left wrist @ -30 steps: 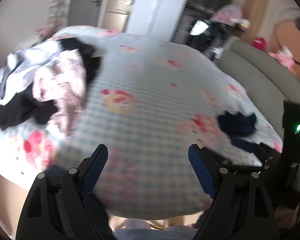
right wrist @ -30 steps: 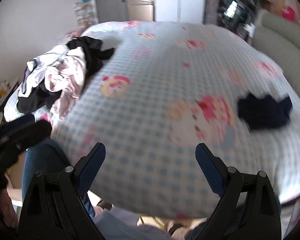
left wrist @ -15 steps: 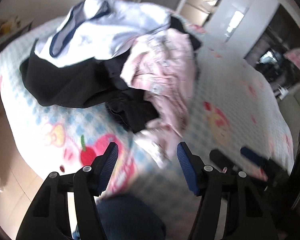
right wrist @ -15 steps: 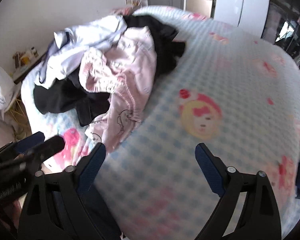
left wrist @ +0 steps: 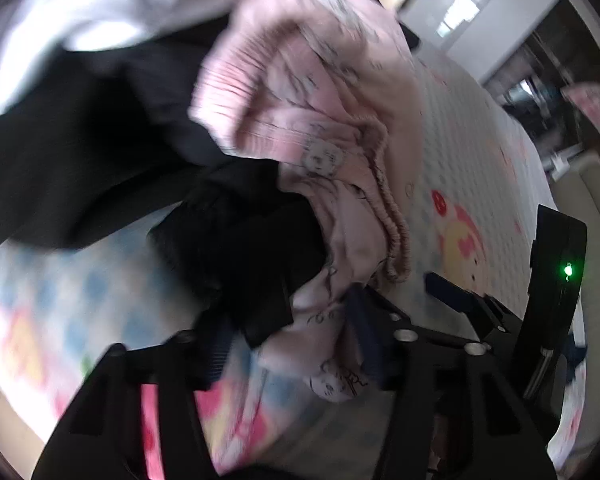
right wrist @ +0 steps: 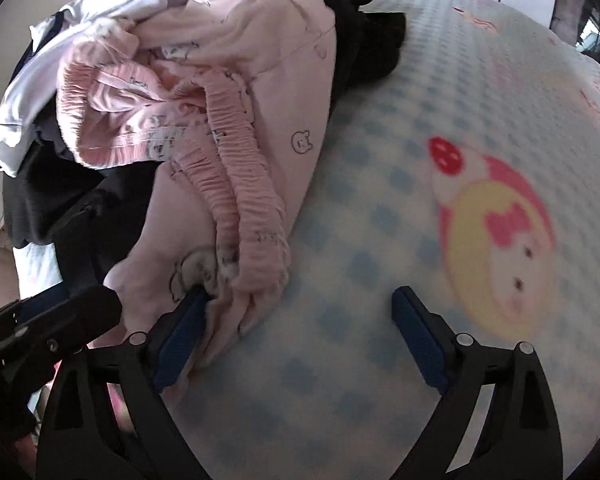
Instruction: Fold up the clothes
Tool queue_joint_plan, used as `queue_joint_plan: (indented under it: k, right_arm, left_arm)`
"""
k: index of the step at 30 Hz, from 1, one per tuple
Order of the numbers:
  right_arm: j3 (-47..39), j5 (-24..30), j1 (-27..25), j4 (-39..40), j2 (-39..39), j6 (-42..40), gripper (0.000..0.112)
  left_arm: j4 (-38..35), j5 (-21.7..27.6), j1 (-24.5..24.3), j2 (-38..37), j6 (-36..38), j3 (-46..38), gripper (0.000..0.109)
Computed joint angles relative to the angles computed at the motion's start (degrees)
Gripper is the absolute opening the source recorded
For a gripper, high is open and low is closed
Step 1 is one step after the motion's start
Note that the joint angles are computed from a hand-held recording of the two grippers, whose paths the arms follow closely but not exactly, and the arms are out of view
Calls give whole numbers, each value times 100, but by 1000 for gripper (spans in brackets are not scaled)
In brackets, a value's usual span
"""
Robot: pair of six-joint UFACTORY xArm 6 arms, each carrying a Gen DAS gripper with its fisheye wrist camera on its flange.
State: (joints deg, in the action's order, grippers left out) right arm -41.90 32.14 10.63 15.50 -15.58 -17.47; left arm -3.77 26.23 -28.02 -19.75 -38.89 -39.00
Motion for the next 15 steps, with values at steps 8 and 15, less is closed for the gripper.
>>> queue_joint_plan:
  k: [8, 15]
  right_arm:
    - [825, -1019, -76, 59, -958, 14, 16]
    - [1200, -861, -216, -589, -1980, 579, 11]
  left_arm:
    - [-200, -88, -316, -81, 8, -18, 33]
    - [-164, -122, -510, -464, -376, 253, 63]
